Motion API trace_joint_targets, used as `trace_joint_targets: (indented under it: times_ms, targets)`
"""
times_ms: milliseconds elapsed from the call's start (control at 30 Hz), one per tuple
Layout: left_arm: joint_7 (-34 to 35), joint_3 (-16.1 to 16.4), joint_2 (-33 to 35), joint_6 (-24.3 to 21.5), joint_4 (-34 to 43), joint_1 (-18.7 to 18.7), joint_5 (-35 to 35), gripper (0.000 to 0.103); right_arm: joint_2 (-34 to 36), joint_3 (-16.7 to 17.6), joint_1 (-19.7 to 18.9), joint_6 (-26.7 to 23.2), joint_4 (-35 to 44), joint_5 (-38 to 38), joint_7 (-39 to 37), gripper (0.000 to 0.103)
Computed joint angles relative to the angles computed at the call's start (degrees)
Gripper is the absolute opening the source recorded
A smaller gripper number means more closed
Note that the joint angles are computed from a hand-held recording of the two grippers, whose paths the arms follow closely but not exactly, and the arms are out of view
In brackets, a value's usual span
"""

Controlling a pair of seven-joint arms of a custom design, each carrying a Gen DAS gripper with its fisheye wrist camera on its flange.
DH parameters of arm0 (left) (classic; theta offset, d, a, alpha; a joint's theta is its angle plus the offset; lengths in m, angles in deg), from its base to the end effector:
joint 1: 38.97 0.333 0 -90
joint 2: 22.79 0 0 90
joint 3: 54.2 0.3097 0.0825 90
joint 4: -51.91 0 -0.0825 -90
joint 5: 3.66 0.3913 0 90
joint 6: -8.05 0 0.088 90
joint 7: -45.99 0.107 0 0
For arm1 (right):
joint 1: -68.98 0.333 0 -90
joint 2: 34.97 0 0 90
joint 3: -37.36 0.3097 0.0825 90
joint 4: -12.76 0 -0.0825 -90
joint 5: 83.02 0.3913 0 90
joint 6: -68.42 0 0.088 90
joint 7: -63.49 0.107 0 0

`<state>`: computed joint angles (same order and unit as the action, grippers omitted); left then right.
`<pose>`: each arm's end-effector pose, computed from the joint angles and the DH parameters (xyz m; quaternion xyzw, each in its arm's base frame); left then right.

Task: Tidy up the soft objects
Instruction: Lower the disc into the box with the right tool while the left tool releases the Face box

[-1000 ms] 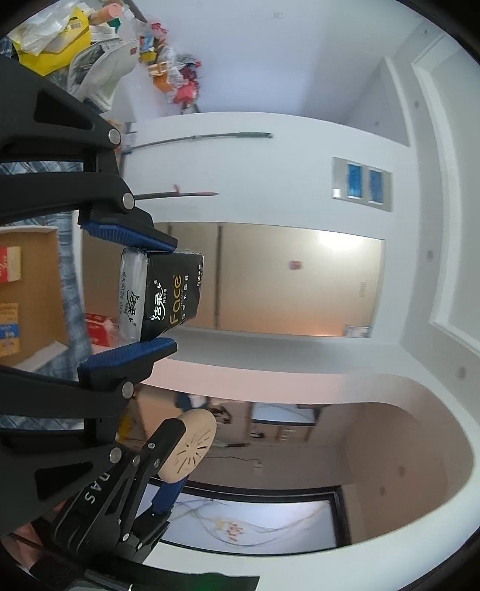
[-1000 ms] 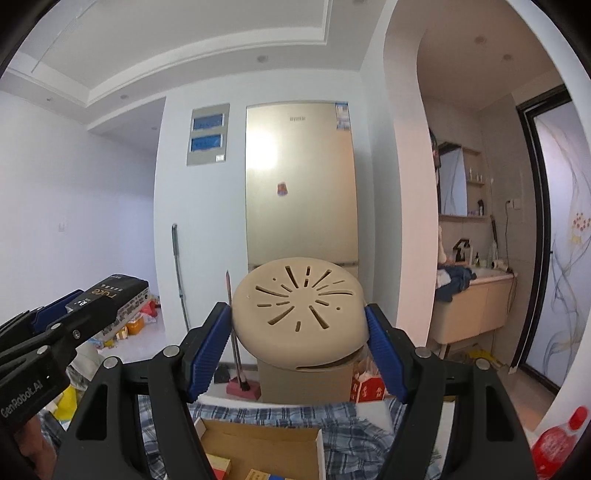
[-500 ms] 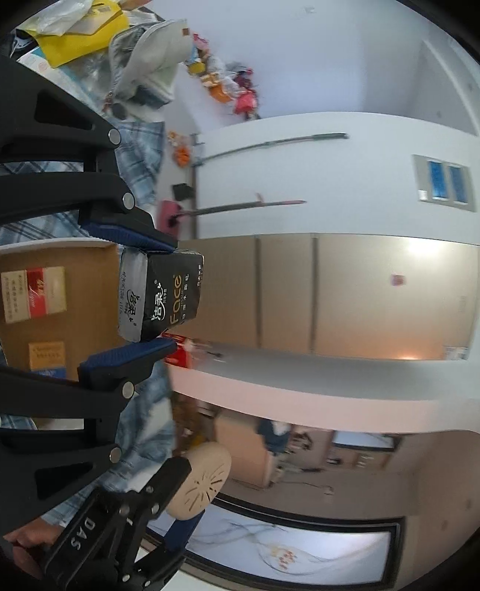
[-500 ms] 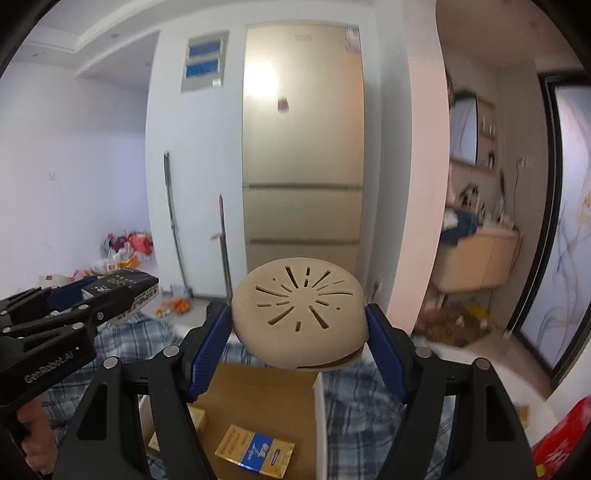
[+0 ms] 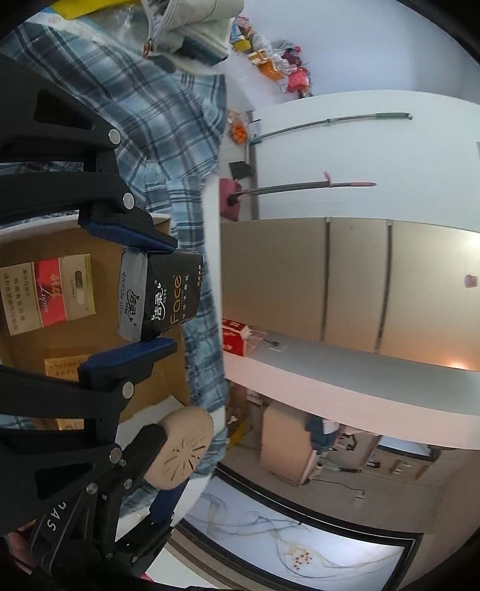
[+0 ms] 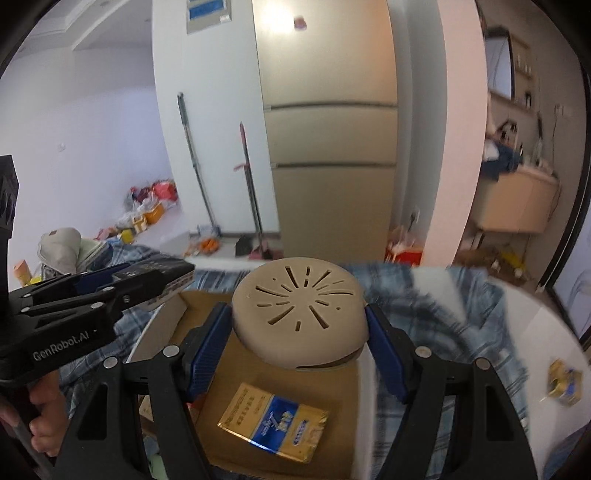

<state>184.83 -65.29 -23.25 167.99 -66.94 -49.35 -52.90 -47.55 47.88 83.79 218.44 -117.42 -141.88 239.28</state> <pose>0.5643 -0.1848 0.4941 -0.4557 0.7838 -0.3998 0.1344 0.4648 0.2459 0.4894 -0.5441 0.7152 -0.3219 0.2981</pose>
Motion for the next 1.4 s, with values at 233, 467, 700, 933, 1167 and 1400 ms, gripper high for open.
trace_joint_targets:
  times_ms: [233, 467, 700, 933, 1167, 1400]
  targets:
    - [-3.4, -0.3, 3.3, -3.0, 1.1, 0.7, 6.6, 0.050, 2.9, -0.7, 1.2, -2.9, 1.0, 1.8, -3.2, 0.072]
    - [-7.7, -0.9, 5.8, -3.5, 2.1, 1.2, 12.7, 0.050, 4.6, -2.3, 1.3, 0.0, 1.0, 6.9, -7.0, 0.072]
    - [-10.4, -1.2, 6.9, -3.2, 2.2, 1.6, 14.7, 0.050, 5.1, -3.1, 1.4, 1.8, 0.2, 10.4, -9.4, 0.072]
    - [-11.1, -1.5, 7.6, -4.1, 2.9, 2.1, 15.4, 0.054, 6.5, -3.2, 1.4, 1.8, 0.8, 13.0, -11.9, 0.072]
    - [-5.8, -2.5, 5.9, 0.4, 1.1, 2.2, 9.4, 0.083, 7.4, -3.7, 1.7, 2.7, 1.0, 14.3, -12.8, 0.075]
    - [3.7, -3.2, 4.1, 5.7, -0.3, 1.4, -0.4, 0.087, 8.4, -3.9, 2.0, 2.0, 1.6, 16.2, -14.2, 0.079]
